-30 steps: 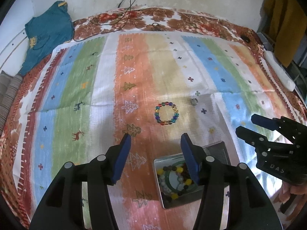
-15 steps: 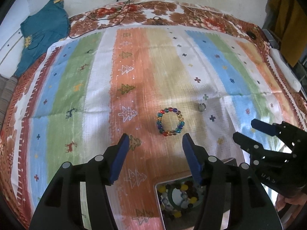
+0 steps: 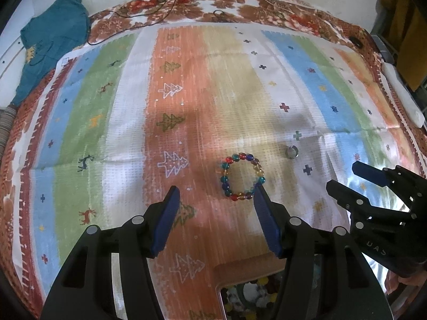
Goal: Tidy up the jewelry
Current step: 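Move both open grippers toward the multicolour bead bracelet and silver ring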
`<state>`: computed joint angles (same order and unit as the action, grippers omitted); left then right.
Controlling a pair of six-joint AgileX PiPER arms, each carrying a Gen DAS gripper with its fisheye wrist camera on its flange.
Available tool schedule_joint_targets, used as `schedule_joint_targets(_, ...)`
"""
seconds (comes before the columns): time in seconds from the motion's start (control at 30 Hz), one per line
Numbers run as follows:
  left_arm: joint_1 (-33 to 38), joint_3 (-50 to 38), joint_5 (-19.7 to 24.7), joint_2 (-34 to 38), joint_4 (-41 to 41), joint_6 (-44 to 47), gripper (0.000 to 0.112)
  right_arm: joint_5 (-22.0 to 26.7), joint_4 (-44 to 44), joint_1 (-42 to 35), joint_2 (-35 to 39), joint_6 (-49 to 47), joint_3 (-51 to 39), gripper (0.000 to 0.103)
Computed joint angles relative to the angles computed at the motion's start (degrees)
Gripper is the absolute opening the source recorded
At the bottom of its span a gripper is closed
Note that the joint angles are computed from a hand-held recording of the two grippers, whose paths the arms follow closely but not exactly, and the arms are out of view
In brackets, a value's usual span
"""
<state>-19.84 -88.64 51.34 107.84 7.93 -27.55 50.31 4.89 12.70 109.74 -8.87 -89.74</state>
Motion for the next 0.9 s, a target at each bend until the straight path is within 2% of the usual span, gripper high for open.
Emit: schedule_joint_targets(0.9,4.2,-9.3,2.1,11.5,-8.5,11.4,0.055,3.7,-0.9,0.6,11.8,0.2,-12.4,0.056)
